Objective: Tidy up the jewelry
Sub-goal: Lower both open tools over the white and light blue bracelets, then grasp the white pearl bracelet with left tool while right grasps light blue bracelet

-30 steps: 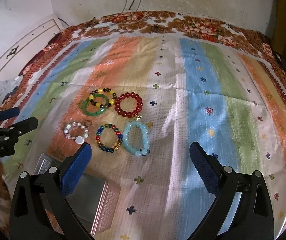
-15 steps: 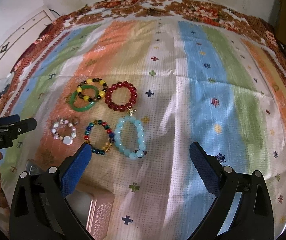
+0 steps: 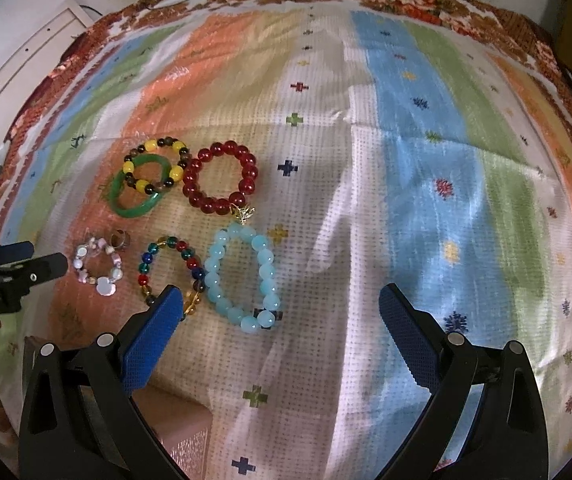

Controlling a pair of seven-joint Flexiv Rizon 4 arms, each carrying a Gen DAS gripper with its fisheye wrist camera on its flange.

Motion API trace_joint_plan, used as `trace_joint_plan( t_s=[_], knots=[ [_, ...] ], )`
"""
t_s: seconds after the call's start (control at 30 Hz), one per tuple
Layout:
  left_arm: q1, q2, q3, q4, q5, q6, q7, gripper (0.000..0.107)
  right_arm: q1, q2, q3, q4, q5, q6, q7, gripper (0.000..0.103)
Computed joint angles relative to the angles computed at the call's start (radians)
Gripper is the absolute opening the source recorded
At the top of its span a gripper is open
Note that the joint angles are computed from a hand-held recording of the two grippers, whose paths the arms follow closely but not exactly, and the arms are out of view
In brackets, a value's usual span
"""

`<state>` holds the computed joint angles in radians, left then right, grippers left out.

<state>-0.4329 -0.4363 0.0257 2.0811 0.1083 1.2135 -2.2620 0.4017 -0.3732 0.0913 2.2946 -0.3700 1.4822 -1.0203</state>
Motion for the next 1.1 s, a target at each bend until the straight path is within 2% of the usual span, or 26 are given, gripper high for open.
trace_joint_plan(
  t_s=[0.33,0.47,0.57,0.73,0.8,1.0,1.1],
  knots=[
    [-0.007,-0.059,0.008,-0.061,0.012,-0.066,0.011,0.097,-0.057,-0.056,0.077,-0.067,0.083,-0.075,-0.045,0.099],
    [-0.025,-0.084,0.023,-0.107,0.043,-0.118,0.006,0.097,-0.024,-0.057,0.042,-0.065,0.064,-0.083,-0.029,0.099],
    [-0.027,-0.100,0.027,-0.129,0.058,-0.131,0.008,0.097,0.006,-0.074,0.006,-0.072,0.039,-0.087,0.000,0.099],
    [-0.031,-0.125,0.038,-0.154,0.088,-0.139,0.001,0.096,0.000,-0.105,0.011,-0.091,0.032,-0.108,0.001,0.099],
    [-0.031,-0.131,0.039,-0.160,0.092,-0.139,0.002,0.096,0.025,-0.108,-0.025,-0.085,0.011,-0.092,0.033,0.099],
    [-0.043,-0.127,0.059,-0.158,0.134,-0.135,-0.004,0.090,0.074,-0.124,-0.089,-0.078,-0.053,-0.080,0.088,0.099],
    [-0.048,-0.126,0.061,-0.157,0.146,-0.135,-0.008,0.084,0.081,-0.123,-0.098,-0.077,-0.074,-0.084,0.110,0.093]
  ],
)
